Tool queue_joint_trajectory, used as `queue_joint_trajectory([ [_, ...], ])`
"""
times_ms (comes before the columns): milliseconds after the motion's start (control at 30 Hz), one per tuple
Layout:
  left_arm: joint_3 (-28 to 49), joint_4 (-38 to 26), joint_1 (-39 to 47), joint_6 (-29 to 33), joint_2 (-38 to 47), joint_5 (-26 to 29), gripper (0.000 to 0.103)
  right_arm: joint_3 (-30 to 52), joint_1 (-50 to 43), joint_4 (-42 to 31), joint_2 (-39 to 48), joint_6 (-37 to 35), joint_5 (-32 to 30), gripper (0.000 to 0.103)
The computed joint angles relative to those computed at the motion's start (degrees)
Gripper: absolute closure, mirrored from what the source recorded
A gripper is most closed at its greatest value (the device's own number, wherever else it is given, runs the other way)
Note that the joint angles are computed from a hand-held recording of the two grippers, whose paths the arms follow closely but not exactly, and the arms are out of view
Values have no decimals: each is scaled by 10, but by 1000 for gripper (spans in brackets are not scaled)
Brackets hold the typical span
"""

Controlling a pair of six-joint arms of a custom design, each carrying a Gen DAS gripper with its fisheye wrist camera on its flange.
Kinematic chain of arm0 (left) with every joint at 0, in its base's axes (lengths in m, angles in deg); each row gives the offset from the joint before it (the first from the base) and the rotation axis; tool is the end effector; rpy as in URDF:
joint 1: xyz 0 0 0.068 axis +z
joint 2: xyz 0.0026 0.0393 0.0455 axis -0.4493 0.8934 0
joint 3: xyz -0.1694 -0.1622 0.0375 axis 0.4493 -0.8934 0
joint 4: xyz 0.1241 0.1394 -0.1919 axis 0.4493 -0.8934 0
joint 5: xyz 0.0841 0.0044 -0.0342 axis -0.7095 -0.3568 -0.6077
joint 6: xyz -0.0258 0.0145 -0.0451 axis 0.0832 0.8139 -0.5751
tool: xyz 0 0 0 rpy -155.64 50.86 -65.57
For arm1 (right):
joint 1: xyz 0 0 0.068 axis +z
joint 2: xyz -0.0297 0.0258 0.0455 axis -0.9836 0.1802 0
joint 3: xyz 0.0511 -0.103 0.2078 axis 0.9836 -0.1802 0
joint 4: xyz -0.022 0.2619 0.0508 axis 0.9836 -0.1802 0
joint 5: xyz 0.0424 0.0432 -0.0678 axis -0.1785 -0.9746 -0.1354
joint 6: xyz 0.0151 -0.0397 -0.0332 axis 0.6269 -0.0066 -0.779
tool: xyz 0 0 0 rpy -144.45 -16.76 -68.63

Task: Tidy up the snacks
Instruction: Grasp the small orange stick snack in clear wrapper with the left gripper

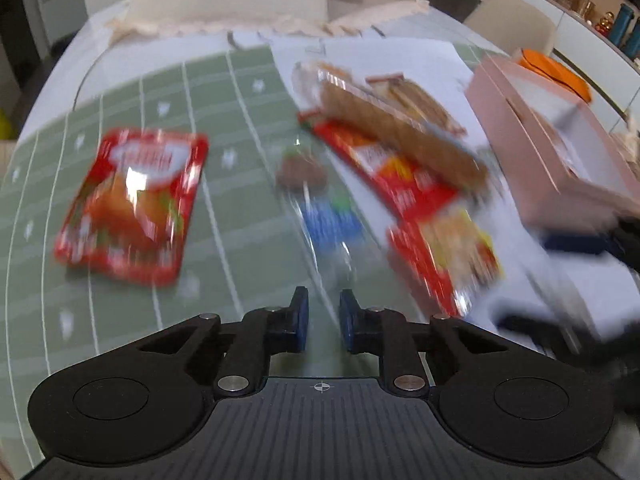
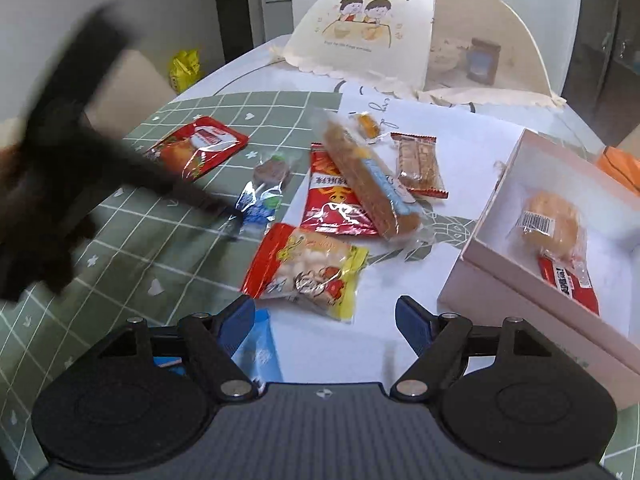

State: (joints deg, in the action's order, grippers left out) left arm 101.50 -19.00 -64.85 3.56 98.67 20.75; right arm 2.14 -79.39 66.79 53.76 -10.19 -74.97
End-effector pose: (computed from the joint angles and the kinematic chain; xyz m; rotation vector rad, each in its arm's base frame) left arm 0.2541 -0.1820 0.0468 -0.5238 2.5505 -0.0058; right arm 0.3704 0.0227 0.0490 -1.1986 2.1621 0.5335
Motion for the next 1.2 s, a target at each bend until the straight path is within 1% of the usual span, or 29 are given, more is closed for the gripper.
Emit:
queue_joint_trajectory([
  [67,-24,2,-22,-44,-20,4,82,19,14,-1,16,23,6,25],
  [133,-64,33,-26,-82,-49,15,82,31,36,21,33,69,21,25],
  [200,-101,90,-3,-91,-69,28,81,49,58,37,55,110,39,25],
  [233,-110,101,8,-92,-77,27,81,48,66,52,60,125,48,25],
  [300,-102,101,29,-85,-79,6,80,35,79,88,62,145,67,25],
  [333,-97,100,38,-78,-80,-3,79,27,79,93,59,141,66,26],
  [400,-77,114,70,-49,-71,-5,78,27,71,69,55,111,51,54],
  [433,-60,120,88,-32,-61,-2,78,21,65,60,46,93,47,56],
  [467,-39,132,110,-7,-49,6,78,9,59,59,35,73,46,61],
  [533,13,158,157,46,-14,36,78,-19,44,68,9,39,49,62],
  [567,56,153,184,65,15,60,77,-29,35,69,-1,25,50,62],
  [633,160,104,225,69,82,93,76,-42,14,63,-15,0,51,62],
  [667,231,62,246,60,127,114,76,-49,3,63,-22,-7,50,61],
  [700,292,26,261,50,166,131,75,-57,-8,64,-28,-12,49,56],
  [733,334,7,270,43,195,140,75,-66,-19,67,-36,-14,49,53],
  [767,387,-16,277,44,230,146,75,-76,-28,74,-44,-13,50,49],
  [833,498,-91,278,70,299,137,75,-90,-48,84,-56,-8,50,45],
  [867,567,-145,275,88,340,127,75,-91,-56,83,-58,-4,50,42],
  [900,607,-179,272,100,366,119,63,-89,-62,79,-59,0,50,41],
  [933,619,-176,271,108,377,114,58,-85,-67,75,-56,5,52,41],
  [967,651,-200,269,116,397,111,59,-81,-70,75,-54,10,55,40],
  [1033,660,-200,265,134,408,106,63,-81,-71,89,-52,23,62,40],
  [1100,662,-197,255,173,413,90,65,-74,-71,87,-50,32,61,40],
  [1133,669,-198,249,198,419,83,73,-70,-70,82,-51,35,58,40],
  [1200,626,-164,241,235,398,87,78,-54,-66,64,-57,42,46,40],
])
